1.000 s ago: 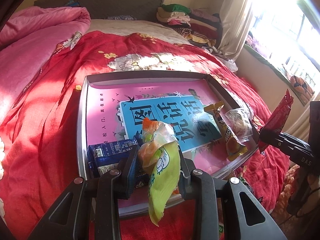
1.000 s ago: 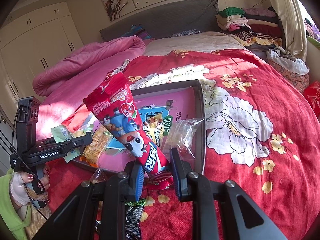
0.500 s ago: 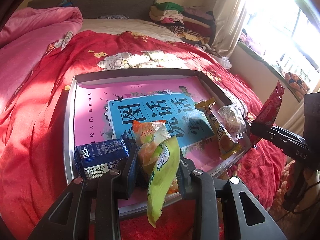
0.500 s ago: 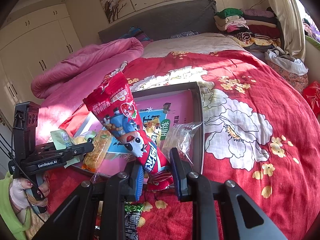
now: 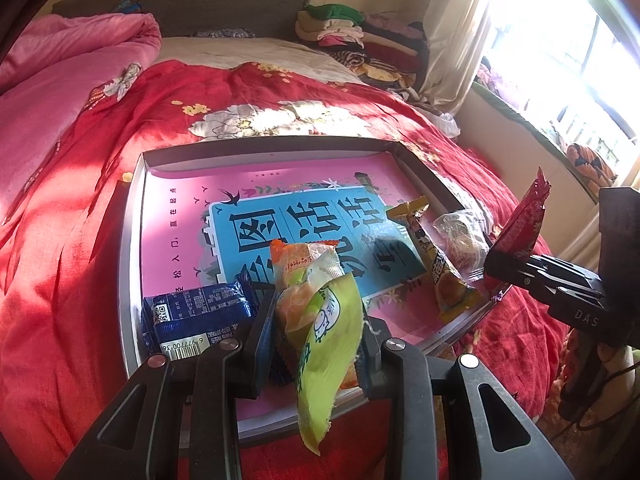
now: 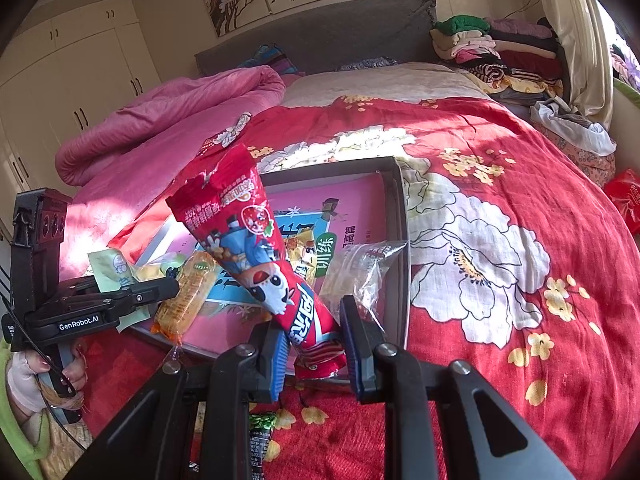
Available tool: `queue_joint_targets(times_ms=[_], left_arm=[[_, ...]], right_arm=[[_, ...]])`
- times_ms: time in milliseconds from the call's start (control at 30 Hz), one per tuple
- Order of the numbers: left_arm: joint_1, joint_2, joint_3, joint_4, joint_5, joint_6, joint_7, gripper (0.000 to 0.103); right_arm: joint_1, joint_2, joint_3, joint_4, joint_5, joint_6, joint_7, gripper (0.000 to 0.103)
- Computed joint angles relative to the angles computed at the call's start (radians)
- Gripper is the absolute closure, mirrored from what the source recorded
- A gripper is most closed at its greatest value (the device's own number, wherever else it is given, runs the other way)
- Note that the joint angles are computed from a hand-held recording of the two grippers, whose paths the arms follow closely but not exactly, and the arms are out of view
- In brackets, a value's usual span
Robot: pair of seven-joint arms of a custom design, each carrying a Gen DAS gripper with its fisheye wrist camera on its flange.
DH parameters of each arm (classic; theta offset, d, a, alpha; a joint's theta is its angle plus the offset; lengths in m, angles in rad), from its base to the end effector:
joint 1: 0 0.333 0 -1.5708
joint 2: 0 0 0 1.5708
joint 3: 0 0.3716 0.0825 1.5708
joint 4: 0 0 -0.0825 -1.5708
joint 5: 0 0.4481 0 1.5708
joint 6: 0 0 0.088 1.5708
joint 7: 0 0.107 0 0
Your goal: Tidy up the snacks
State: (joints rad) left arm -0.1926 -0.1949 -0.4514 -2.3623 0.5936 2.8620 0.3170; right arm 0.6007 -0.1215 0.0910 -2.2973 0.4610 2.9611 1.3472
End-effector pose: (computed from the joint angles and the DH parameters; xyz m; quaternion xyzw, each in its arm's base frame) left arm 0.4243 -0.3678 0.4825 -0.6791 0.6340 -0.3356 0.1559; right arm 0.4697 0.3520 0.5056 -0.7910 0.4699 -0.0944 0.3803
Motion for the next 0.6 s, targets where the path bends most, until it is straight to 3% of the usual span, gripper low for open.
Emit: queue_joint_targets(times_ms=[600], left_arm=[[0.026,-0.027,-0.010,-0.018,0.003,-0.012,-0.042,0.069]], right_arm=[[-0.033,0.013,0.020,0.006,-0.068,-0.039,0.068,0.078]])
